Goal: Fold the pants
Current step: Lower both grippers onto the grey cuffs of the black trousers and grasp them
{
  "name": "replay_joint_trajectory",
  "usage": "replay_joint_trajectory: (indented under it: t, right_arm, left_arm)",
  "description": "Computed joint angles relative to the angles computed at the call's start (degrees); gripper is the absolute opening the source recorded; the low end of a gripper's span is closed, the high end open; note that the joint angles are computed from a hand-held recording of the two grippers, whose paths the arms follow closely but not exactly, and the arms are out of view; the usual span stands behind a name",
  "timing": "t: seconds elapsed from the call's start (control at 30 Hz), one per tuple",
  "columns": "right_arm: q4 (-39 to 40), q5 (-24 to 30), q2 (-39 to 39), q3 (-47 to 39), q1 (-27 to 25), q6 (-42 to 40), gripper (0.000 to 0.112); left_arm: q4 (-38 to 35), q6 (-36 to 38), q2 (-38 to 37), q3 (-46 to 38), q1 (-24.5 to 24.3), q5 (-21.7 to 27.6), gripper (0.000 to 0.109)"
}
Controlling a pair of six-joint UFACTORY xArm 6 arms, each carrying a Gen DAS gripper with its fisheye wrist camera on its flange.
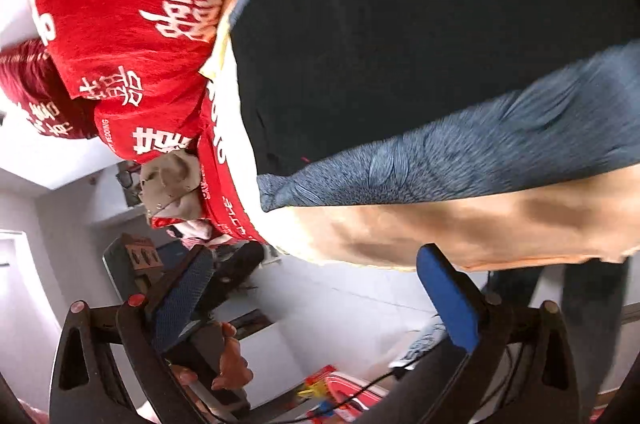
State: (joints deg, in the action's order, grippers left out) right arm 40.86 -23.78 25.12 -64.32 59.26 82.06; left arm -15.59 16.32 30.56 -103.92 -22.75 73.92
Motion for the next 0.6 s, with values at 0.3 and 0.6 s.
replay_joint_trajectory:
  t: [0.3, 0.6]
  right_arm:
    - [1.3, -6.6, 11.2, -4.5, 2.1, 5.2, 0.056]
    - [21.4, -19.8, 13.4, -6.8, 5.7, -3.3, 0.057]
  left_arm:
    - [-6.2, 4.0, 2.9, 1.8, 1.5, -3.1, 0.103]
    - [-13.2, 1.0, 4.9, -0.2, 3.2, 1.3, 0.103]
